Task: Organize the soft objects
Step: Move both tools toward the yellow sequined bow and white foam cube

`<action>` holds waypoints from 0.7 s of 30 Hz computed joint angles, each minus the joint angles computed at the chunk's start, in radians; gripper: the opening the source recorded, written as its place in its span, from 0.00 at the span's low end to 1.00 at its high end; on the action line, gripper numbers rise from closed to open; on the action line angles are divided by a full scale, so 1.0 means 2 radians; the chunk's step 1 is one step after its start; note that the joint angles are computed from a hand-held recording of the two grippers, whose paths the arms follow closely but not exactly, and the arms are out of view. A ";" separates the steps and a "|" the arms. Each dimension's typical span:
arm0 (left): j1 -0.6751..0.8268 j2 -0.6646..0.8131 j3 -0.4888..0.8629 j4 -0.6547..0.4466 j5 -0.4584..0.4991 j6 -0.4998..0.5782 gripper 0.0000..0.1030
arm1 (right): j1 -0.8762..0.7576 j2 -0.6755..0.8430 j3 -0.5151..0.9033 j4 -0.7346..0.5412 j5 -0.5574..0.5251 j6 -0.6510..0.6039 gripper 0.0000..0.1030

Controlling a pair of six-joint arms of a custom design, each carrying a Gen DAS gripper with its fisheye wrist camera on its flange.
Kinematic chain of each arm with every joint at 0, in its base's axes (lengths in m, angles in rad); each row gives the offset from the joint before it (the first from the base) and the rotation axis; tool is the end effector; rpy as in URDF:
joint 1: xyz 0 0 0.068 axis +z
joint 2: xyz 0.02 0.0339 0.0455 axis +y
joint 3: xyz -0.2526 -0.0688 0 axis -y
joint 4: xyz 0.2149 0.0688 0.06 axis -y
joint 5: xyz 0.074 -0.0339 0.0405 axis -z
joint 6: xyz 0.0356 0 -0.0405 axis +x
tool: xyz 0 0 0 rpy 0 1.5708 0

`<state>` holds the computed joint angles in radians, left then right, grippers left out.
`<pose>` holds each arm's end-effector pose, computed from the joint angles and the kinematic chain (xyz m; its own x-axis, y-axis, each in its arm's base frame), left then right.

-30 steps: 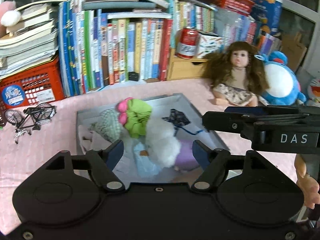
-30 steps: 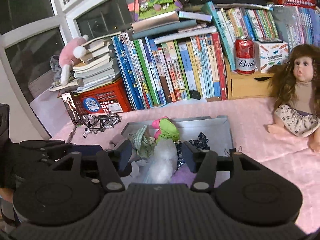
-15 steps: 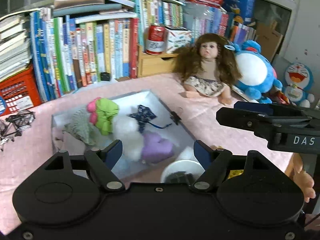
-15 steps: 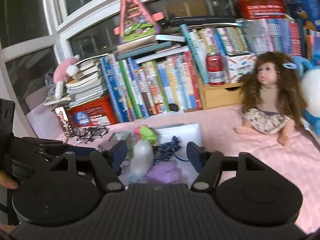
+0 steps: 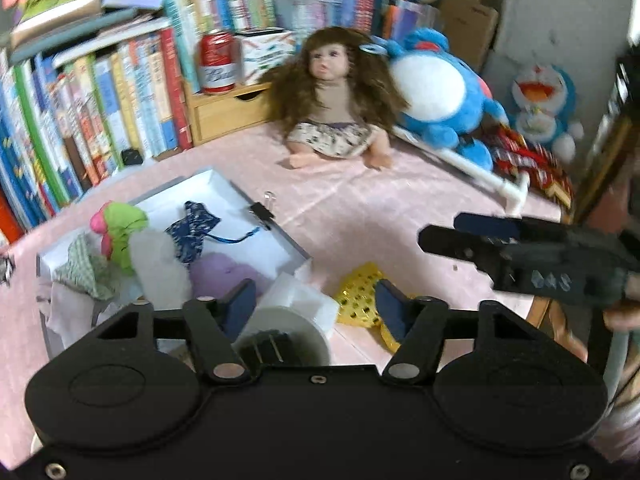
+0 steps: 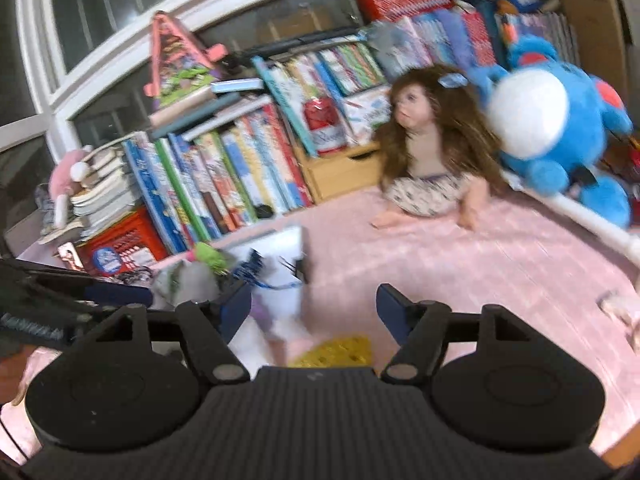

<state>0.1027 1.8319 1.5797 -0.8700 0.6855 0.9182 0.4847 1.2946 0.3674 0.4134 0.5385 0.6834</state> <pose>0.3528 0.0137 0.2705 -0.3903 0.5781 -0.7166 0.8298 0.5581 -0.0018 0.2024 0.0859 0.1692 -0.3403 0.4335 -0.8345 0.2709 0.8950 0.3544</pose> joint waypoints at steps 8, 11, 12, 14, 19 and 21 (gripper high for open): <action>-0.008 -0.155 -0.297 0.248 0.005 0.027 0.41 | -0.015 0.002 -0.052 0.031 -0.011 0.018 0.77; 0.002 -0.201 -0.408 0.368 0.025 -0.023 0.32 | -0.015 0.010 -0.063 0.048 -0.013 0.017 0.77; 0.005 -0.213 -0.443 0.408 0.027 -0.045 0.30 | -0.016 0.014 -0.067 0.055 -0.015 0.017 0.77; 0.007 -0.221 -0.499 0.483 0.027 -0.087 0.29 | -0.018 0.021 -0.071 0.064 -0.022 0.019 0.77; -0.009 -0.194 -0.598 0.670 -0.028 -0.231 0.29 | -0.026 0.029 -0.083 0.082 -0.051 0.013 0.76; -0.018 -0.174 -0.615 0.721 -0.052 -0.292 0.29 | -0.029 0.029 -0.084 0.082 -0.062 0.009 0.71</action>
